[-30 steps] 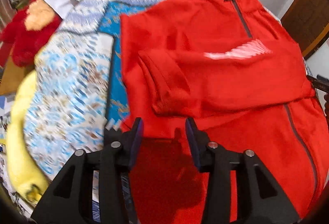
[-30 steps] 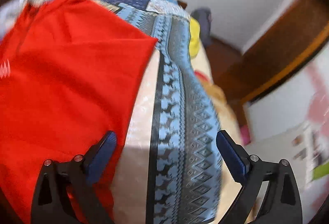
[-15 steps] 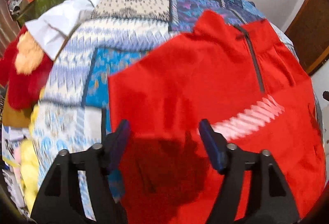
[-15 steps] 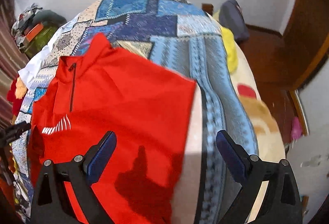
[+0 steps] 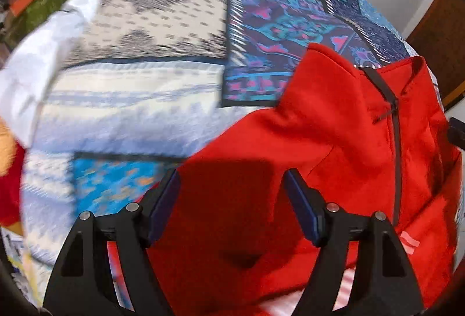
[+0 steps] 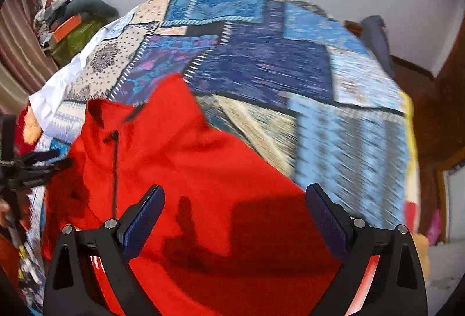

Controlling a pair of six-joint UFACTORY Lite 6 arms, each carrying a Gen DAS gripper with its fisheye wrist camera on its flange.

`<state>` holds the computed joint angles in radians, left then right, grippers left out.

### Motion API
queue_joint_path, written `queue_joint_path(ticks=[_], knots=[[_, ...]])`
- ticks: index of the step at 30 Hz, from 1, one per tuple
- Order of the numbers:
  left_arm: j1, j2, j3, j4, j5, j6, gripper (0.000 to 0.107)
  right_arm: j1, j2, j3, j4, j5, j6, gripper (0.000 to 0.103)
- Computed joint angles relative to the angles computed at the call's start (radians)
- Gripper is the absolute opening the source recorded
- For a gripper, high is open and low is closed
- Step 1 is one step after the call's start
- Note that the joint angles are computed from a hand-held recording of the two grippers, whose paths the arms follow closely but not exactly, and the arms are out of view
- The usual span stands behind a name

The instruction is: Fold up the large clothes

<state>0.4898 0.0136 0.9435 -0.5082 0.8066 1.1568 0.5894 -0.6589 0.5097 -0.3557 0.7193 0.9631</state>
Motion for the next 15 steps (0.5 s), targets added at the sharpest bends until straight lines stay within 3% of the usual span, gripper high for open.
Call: queue_joint_path(ticks=[3, 5, 7, 11, 12, 13, 15], knots=[[-0.070, 0.002, -0.037, -0.030, -0.057, -0.031, 0.089, -0.014, 0.213, 0.063, -0.031, -0.132, 0.055, 0.096], [-0.075, -0.037, -0.086, -0.099, -0.076, 0.023, 0.089, 0.033, 0.320, 0.104, -0.151, -0.130, 0.218, 0.089], [-0.076, -0.081, -0.138, -0.146, -0.089, 0.077, 0.074, 0.089, 0.351, 0.109, -0.254, -0.141, 0.333, 0.079], [-0.097, -0.206, -0.237, -0.177, -0.123, 0.134, 0.048, 0.189, 0.360, 0.130, -0.304, -0.132, 0.418, 0.028], [-0.109, -0.229, -0.246, -0.162, -0.131, 0.115, 0.032, 0.215, 0.369, 0.140, -0.315, -0.111, 0.448, 0.019], [-0.128, -0.269, -0.258, -0.138, -0.147, 0.090, 0.005, 0.238, 0.378, 0.150, -0.320, -0.089, 0.460, 0.014], [-0.169, -0.300, -0.245, -0.072, -0.167, -0.003, 0.003, 0.295, 0.421, 0.190, -0.358, -0.006, 0.488, 0.009]])
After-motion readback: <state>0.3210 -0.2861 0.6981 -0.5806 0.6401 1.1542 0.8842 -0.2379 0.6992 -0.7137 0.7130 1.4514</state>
